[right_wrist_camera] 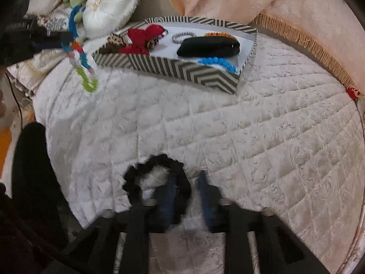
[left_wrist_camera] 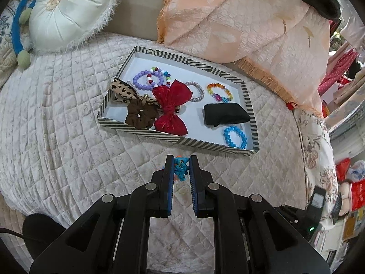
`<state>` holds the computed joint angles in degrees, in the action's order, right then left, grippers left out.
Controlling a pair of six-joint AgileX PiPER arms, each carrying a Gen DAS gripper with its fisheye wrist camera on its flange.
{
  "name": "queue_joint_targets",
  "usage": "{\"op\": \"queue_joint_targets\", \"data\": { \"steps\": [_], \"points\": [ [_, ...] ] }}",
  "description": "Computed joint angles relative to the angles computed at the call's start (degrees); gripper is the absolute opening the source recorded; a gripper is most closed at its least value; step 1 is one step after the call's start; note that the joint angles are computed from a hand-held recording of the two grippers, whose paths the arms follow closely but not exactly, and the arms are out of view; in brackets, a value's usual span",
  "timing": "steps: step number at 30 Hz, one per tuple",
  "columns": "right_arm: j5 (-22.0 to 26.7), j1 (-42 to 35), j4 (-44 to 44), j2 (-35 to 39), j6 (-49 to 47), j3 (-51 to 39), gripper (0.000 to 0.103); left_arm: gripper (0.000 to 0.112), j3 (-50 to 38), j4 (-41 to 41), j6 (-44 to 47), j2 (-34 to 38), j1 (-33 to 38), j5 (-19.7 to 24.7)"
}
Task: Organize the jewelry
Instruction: 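Grasp the blue-green flower bracelet with the left tool while the right tool grasps the black scrunchie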
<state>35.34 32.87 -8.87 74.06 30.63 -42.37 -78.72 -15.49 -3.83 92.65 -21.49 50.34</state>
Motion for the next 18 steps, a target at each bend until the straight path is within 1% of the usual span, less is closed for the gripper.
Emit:
{"op": "queue_joint_targets", "data": {
  "steps": [2,9,18],
  "points": [
    [1.33,-0.53,0.81,-1.83,-1.86,-1.14,0.006,0.012,-0.60,0.17,0.01,-0.19,0.09,0.19],
    [3.69,-0.67,1.08,-4.68,-2.11,-4.78,0.006,0.012,-2.49,0.23,0.20,-0.64,0.69,0.98],
    [4.20,-0.77,-0.29,-2.64,-1.89,-11.39,0.006,0.012,-6.65,2.80,-0.65,0.20,0.78,2.27]
  ]
}}
